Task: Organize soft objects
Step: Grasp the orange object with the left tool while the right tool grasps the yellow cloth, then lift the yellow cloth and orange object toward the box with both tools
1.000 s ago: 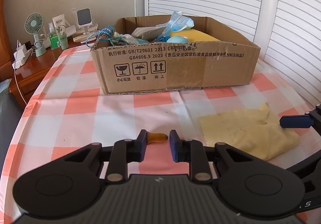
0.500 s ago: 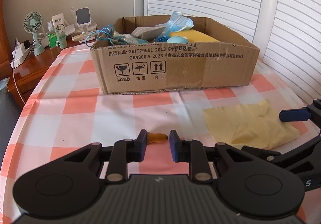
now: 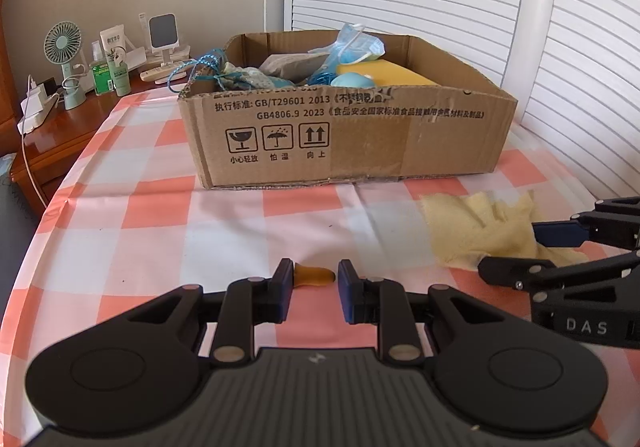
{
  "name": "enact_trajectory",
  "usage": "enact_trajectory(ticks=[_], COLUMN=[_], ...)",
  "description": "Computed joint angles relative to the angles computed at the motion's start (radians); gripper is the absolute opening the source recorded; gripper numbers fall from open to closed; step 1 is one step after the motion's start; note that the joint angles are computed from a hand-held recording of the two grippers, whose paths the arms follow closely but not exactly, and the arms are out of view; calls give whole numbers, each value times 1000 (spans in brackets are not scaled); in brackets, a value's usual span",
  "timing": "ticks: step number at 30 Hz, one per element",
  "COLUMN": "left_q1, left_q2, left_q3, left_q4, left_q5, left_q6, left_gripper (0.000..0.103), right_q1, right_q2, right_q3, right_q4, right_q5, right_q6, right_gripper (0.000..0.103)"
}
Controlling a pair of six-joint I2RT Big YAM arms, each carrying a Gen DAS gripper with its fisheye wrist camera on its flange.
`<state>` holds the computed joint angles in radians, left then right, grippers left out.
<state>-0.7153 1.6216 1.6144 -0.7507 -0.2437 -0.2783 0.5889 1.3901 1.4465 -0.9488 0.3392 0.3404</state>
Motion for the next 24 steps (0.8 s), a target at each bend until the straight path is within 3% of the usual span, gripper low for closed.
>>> enact_trajectory(ticks=[5,15,24], left_q1=[1,8,17], left_q2=[0,0,-23], left_q3=[1,8,3], left_q4=[1,-14,-22], left_q5=[3,24,40], left_q6=[1,15,74], left_gripper=[22,22,22], right_q1=[-15,1,14], right_q2=[-11,-18,-37], right_q3=[-5,9,26], right_q4=[0,-5,-23], right_q5=[-17,4,40], right_q6=[16,-16,-68], right_gripper=[23,20,20])
